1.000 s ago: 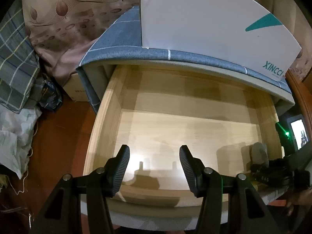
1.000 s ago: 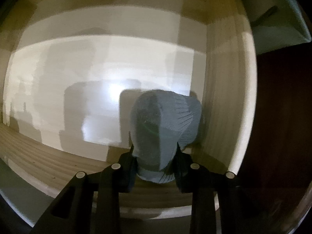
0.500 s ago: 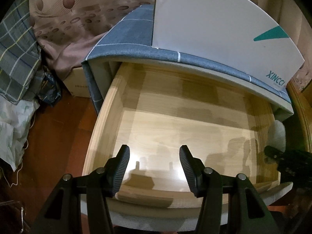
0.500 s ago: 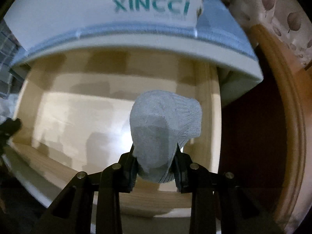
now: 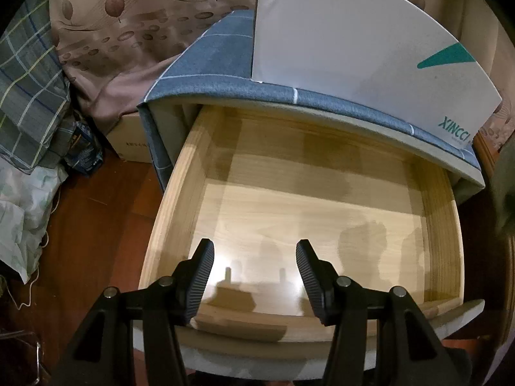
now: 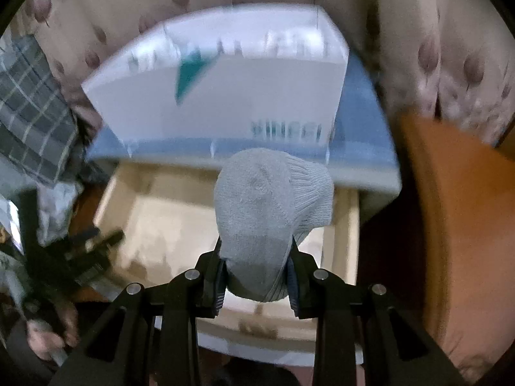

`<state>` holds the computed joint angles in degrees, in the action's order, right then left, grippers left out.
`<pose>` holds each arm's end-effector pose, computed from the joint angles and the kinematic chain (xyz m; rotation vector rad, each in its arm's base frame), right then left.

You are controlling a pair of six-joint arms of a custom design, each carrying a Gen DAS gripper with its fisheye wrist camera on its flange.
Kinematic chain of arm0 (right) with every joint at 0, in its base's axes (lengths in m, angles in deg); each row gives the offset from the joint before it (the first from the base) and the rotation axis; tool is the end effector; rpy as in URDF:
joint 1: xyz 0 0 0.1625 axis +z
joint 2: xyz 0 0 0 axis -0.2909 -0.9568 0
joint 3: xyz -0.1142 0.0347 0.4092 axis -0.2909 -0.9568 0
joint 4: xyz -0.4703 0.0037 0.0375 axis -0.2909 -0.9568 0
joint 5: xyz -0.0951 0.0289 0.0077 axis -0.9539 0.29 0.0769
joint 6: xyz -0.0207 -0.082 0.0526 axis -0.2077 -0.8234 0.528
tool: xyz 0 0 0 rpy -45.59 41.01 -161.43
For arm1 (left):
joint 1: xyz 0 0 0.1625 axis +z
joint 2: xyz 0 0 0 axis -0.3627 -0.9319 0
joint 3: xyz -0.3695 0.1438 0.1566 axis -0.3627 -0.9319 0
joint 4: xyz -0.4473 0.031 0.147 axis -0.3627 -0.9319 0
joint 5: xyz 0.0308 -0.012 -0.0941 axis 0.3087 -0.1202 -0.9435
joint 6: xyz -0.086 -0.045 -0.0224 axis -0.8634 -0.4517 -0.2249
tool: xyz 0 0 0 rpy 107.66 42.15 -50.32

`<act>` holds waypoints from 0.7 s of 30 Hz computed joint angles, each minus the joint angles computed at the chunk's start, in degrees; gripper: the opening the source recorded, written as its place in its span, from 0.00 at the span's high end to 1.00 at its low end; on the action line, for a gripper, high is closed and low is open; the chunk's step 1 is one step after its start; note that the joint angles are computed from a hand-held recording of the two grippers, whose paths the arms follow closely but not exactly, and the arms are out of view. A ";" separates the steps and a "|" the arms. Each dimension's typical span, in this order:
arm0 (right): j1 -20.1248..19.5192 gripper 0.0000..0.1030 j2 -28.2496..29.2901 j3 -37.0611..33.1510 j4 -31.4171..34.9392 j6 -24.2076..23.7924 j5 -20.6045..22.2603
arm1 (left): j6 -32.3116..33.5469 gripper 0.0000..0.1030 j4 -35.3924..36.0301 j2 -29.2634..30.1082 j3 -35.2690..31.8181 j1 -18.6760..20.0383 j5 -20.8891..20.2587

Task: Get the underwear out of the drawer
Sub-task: 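Carry the grey sock with the right tool up over the white box, then lower the grey sock into the box and open the right tool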

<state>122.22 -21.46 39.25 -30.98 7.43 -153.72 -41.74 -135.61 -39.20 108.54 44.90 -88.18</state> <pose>0.2161 -0.4830 0.4343 0.8090 -2.4146 0.3197 -0.3960 -0.3952 0.0658 -0.2901 2.2074 -0.7895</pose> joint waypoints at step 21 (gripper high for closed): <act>5.91 0.71 21.02 -18.06 -6.67 -0.38 -1.98 | -0.75 0.47 0.82 -0.07 -0.14 0.01 -0.38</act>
<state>128.13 -0.44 21.19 -37.65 7.04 -155.70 -42.48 -134.79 -39.27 108.40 44.91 -88.56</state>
